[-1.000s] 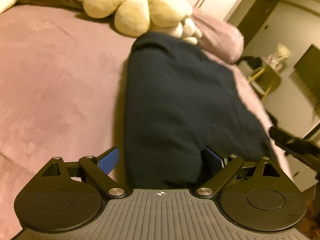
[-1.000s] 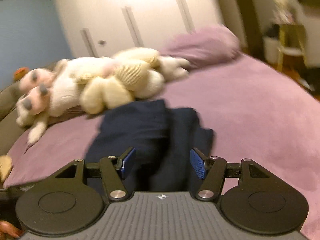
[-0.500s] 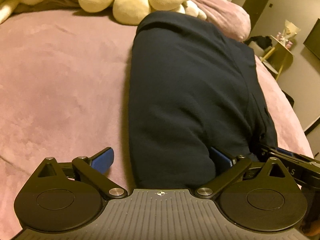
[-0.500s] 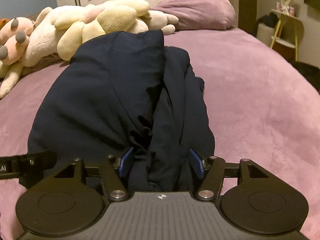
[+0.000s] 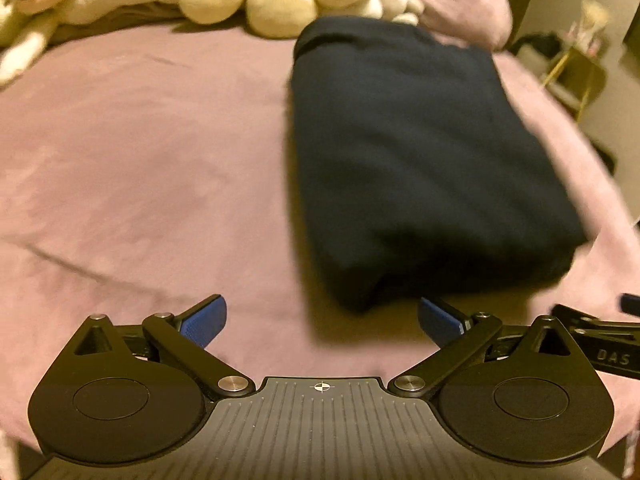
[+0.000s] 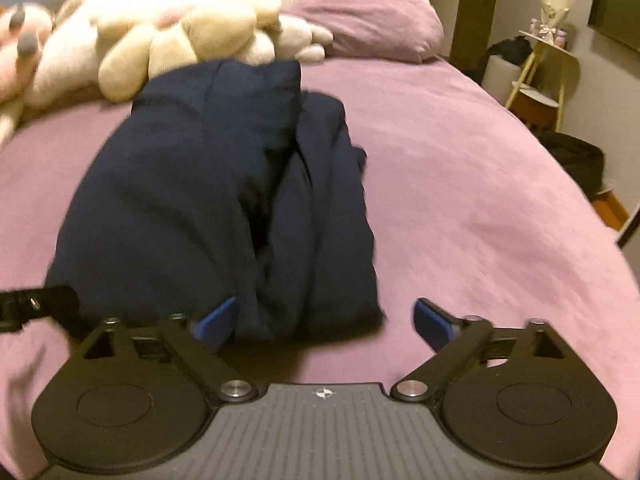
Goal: Fold large clothes
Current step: 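Open both grippers and withdraw them from the folded jacket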
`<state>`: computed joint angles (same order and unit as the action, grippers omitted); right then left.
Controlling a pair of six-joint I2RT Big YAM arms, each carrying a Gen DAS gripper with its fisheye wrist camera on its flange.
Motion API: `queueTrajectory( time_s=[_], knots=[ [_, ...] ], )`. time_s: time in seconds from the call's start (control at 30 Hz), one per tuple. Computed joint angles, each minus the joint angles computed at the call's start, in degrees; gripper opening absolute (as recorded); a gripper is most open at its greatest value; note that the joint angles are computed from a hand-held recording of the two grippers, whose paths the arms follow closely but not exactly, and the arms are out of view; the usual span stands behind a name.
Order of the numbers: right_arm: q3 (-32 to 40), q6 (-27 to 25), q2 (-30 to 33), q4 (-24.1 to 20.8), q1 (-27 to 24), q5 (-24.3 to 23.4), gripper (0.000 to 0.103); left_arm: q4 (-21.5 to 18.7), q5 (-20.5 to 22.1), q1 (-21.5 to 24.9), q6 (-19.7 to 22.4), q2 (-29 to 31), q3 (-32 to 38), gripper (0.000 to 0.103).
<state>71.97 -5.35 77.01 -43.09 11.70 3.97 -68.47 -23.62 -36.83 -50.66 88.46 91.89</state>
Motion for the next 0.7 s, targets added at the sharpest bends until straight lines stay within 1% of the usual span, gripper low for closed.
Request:
queueTrajectory(
  time_s=[0.07, 0.1, 0.13, 0.23, 0.3, 0.4, 0.47, 0.57, 0.7],
  knots=[
    [1.13, -1.00, 0.34, -6.34, 1.55, 5.18, 0.101, -2.55, -1.59, -1.04, -1.61, -0.28, 0.35, 0.103],
    [1.16, -0.52, 0.21, -7.92, 1.90, 6.21, 0.101, -3.54, -2.00, -1.39, -2.32, -0.35, 0.83, 0.103],
    [0.95, 0.11, -0.28, -8.78, 1.95, 5.80, 0.101, -4.22, -2.31, -1.64, -2.80, -0.50, 1.18, 0.103],
    [2.28, 2.25, -0.80, -12.29, 1.92, 2.55, 0.101, -5.96, -3.61, -2.36, -3.30, -0.40, 2.88, 0.103],
    [3.29, 3.02, -1.25, -13.12, 2.58, 1.93, 0.102, -7.22, -4.93, -2.87, -2.78, 0.21, 4.45, 0.103],
    [4.30, 4.38, -1.77, -13.76, 3.83, 3.22, 0.102, -8.95, -6.58, -3.60, -1.97, 1.16, 6.46, 0.103],
    [4.92, 5.12, -2.05, -14.42, 4.00, 2.21, 0.102, -8.81, -7.21, -3.81, -1.39, 1.16, 6.80, 0.103],
    [5.69, 6.25, -2.11, -15.43, 4.49, 1.77, 0.102, -9.37, -7.56, -3.83, -1.26, 1.50, 7.43, 0.103],
    [6.08, 6.90, -2.08, -15.56, 5.00, 3.07, 0.102, -10.14, -7.44, -3.77, -1.55, 1.92, 7.82, 0.103]
  ],
)
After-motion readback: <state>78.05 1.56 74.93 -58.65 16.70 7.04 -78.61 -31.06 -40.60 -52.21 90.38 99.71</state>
